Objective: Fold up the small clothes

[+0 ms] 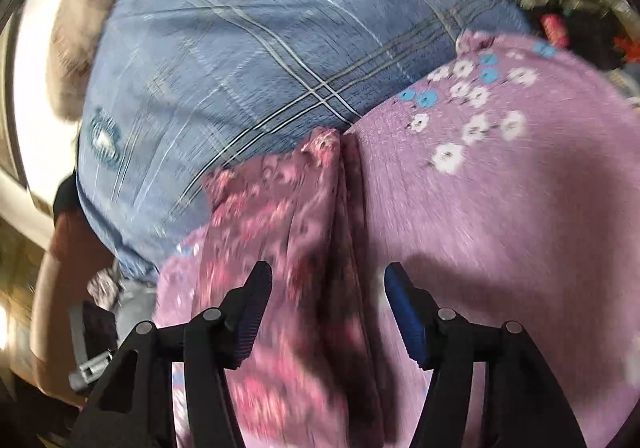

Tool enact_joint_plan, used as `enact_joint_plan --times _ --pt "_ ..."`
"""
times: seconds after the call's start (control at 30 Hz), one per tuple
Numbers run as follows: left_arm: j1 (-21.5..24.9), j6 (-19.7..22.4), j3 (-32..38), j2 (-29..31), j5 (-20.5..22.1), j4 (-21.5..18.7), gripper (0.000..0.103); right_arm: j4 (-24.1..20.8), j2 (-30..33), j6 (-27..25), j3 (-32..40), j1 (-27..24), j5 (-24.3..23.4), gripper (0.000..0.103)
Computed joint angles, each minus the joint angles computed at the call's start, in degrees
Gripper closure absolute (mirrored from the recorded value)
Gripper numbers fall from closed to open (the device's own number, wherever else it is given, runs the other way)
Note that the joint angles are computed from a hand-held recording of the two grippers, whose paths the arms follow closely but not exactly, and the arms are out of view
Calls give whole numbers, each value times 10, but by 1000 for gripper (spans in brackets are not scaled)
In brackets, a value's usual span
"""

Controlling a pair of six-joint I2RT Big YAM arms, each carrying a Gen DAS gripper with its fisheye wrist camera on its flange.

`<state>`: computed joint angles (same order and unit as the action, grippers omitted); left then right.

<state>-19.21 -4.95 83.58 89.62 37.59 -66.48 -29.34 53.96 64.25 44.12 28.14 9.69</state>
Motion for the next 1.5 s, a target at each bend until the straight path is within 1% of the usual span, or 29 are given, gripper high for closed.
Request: enact_joint_plan --times 0.1,0.13,0.17,0.2,0.23,0.27,0.3,0.33,0.37,0.4,0.43,0.47,0.5,0.53,0.6,0.67,0.77,0.93,1.03,1.1,1.13,1.2,1.23,1.27,1.3,1.33,1.4,1.43,1.5 --pt "-11 -6 37 43 28 -19 36 59 48 0 -4 -44 -73 42" --pt "-18 -8 44 53 28 -21 32 85 57 -12 -6 -49 -92 42" --pt "-25 -9 46 56 20 -15 28 102 70 -43 0 -54 -121 40" --pt "-34 -12 45 57 11 -6 28 111 78 -64 5 -57 -150 37" --pt "-40 -12 45 57 2 -1 26 116 85 -83 9 -58 -173 34" --pt "-45 -13 38 53 -6 13 27 106 93 -111 19 -55 -188 34" --pt "-49 -22 33 47 -14 26 27 90 100 -124 29 -49 -180 35" --pt "-50 -29 27 43 -20 37 39 67 106 -135 40 -41 -158 42" --pt "-53 -36 23 38 -39 48 57 56 109 -138 45 -34 -136 54" --pt "-57 -42 18 30 -67 59 65 49 108 -143 48 -25 -106 61" --pt "-59 -46 14 23 -81 68 74 38 107 -148 52 -14 -74 75" --pt "-62 -51 7 11 -101 82 77 25 110 -151 60 -2 -39 78" --pt "-71 -51 -4 -6 -135 100 78 9 112 -156 69 11 -8 80" --pt "-81 -47 -11 -17 -162 113 79 -20 120 -164 88 32 38 81" --pt "-92 -32 -32 -48 -203 134 79 -64 134 -170 119 58 94 82" --pt "-91 -26 -50 -78 -211 140 79 -85 128 -167 127 81 130 82" --pt "-66 -23 -66 -110 -179 123 79 -115 115 -156 139 117 162 82" --pt "-12 -12 -101 -169 -124 66 79 -142 109 -108 156 193 187 82" --pt "29 10 -133 -212 -99 36 79 -137 122 -82 169 240 196 82" --pt "65 29 -162 -238 -78 19 78 -118 130 -66 171 274 200 82" --pt "75 39 -175 -246 -76 12 77 -100 133 -54 164 291 201 81" --pt "91 67 -206 -253 -97 2 76 -73 142 -32 149 308 191 80" --pt "95 78 -216 -250 -110 -1 76 -66 150 -16 141 312 181 80" --pt "102 92 -226 -239 -120 -7 70 -68 161 4 134 311 163 76" --pt "114 100 -232 -234 -97 -8 67 -83 174 25 135 309 150 75" --pt "128 102 -234 -234 -78 -7 61 -89 181 39 131 308 141 70" --pt "136 105 -224 -232 -71 -13 59 -76 166 66 113 310 149 62" --pt "136 105 -219 -232 -70 -10 59 -79 157 75 111 308 152 61" --pt "126 94 -203 -226 -71 8 53 -83 135 81 109 298 178 61"
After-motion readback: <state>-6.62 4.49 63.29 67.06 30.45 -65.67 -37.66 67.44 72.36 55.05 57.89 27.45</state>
